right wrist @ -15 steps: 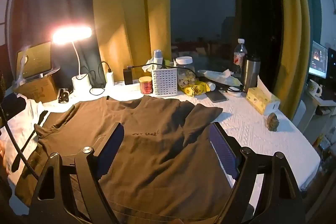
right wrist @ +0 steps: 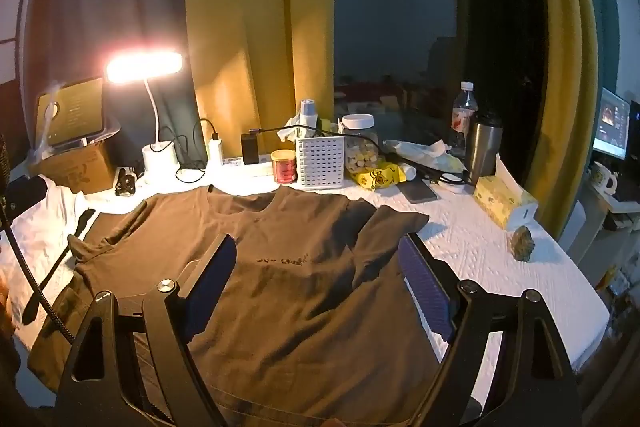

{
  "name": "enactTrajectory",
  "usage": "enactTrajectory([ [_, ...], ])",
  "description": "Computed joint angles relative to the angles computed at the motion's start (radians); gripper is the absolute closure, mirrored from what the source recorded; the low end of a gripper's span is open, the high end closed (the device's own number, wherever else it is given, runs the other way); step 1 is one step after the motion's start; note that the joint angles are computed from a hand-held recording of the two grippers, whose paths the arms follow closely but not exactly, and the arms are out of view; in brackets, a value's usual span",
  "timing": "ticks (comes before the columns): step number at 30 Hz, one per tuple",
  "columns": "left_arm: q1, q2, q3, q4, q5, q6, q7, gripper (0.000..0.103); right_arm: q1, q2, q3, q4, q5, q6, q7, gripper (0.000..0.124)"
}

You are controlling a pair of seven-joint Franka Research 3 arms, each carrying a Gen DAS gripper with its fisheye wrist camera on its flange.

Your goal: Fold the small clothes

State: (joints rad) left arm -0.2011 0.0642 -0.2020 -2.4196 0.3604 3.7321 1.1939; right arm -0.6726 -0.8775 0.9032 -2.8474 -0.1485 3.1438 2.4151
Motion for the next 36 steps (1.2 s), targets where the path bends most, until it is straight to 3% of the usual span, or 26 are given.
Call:
enactTrajectory([
  [11, -0.006, 0.003, -0.001, 0.02, -0.024, -0.027, 0.023, 0.001, -0.01, 0.01, 0.01, 0.01, 0.001, 0.006, -0.001, 0.038],
  [36, -0.007, 0.026, 0.004, 0.017, -0.044, 0.014, 0.063, 0.001, -0.02, 0.014, 0.023, 0.009, 0.008, 0.014, -0.003, 0.038],
])
